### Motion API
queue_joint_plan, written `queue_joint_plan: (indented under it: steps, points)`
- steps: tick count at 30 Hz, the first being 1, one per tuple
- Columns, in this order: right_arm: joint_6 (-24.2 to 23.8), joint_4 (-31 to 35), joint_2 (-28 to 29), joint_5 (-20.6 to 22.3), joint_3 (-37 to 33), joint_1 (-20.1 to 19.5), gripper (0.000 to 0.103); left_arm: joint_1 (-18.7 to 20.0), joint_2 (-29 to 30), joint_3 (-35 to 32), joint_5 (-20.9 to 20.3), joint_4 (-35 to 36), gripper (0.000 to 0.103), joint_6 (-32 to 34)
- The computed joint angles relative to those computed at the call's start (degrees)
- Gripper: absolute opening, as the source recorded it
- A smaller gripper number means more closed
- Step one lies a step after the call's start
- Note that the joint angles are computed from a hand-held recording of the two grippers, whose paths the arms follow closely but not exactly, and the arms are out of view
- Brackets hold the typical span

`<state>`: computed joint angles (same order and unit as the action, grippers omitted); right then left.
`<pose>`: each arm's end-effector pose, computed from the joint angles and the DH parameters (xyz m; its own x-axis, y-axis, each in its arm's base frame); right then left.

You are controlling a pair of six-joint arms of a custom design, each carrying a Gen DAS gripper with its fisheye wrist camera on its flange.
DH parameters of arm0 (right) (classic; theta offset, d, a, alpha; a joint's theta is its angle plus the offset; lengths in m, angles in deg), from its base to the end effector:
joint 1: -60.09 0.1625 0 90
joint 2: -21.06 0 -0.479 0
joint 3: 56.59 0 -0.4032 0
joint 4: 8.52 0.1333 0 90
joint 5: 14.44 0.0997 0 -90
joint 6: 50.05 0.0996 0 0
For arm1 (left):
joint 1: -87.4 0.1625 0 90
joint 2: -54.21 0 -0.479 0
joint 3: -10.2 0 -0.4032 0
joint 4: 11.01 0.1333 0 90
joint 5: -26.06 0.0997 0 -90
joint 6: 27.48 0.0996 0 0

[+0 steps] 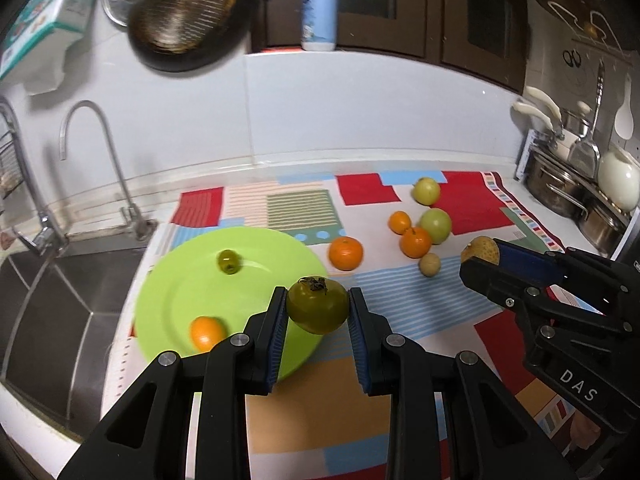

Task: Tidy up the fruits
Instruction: 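Carry both fruits over the green plate and open both tools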

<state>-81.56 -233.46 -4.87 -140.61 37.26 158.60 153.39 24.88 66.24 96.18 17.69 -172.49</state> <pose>0.1766 -0.6766 0.0587 -0.7190 0.1545 0.6776 -0.5086 0.5476 -0.6645 -0.1520 -0.7521 0.0822 -0.5760 0.6002 -0.5549 0.8121 0.4978 -0.3046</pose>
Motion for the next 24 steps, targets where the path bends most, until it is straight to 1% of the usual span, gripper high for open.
queue_joint_plan:
  steps: [7,12,18,24]
  points:
    - [-1.7,1.1,1.4,1.8,-2.0,1.3,0.027,0.8,-2.9,2.4,-0.4,-2.9,0.030,0.1]
    - [-2.0,3.3,2.6,3.1,-4.5,2.0,0.027,1.3,-3.1,1.0,-1.4,-2.6,0.030,-0.1]
    - [-1.3,8.2,3.9,4.5,-8.8,2.2,0.027,2.3,-1.7,-3.8,-2.8,-0.1,0.030,0.7]
    - [-0.1,12.7,6.3,4.0,-14.1,2.3,0.027,3.7,2.1,-12.3,-2.5,5.6,0.030,2.2]
